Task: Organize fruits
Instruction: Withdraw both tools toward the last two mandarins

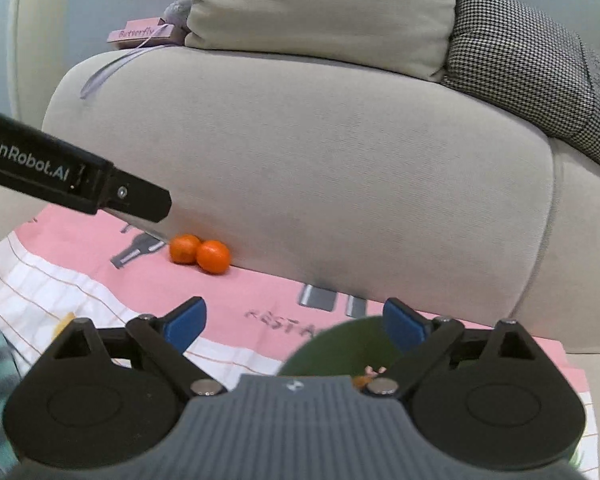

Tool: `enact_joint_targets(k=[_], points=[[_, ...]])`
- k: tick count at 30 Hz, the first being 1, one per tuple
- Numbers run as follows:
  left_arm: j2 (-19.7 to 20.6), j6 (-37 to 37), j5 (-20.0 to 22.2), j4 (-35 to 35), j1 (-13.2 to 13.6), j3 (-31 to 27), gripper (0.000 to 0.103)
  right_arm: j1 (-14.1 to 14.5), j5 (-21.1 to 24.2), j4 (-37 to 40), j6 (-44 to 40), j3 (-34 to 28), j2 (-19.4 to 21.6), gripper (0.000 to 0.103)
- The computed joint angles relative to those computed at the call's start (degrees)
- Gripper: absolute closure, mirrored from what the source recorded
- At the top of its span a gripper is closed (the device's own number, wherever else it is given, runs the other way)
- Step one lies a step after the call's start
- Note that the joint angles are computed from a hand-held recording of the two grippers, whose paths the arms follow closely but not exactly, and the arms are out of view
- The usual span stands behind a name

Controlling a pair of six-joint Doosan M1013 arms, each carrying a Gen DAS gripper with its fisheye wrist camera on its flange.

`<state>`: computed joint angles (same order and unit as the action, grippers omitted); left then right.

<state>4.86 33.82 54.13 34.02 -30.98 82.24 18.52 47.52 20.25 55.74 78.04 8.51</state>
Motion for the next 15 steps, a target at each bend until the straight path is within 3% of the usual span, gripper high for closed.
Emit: enact_joint_targets(k=[15], points=[[-1.59,-6.45,-1.19,4.4,3.95,3.26,0.023,4.9,1.3,-3.22,3.36,-4.85,4.39,0.011]])
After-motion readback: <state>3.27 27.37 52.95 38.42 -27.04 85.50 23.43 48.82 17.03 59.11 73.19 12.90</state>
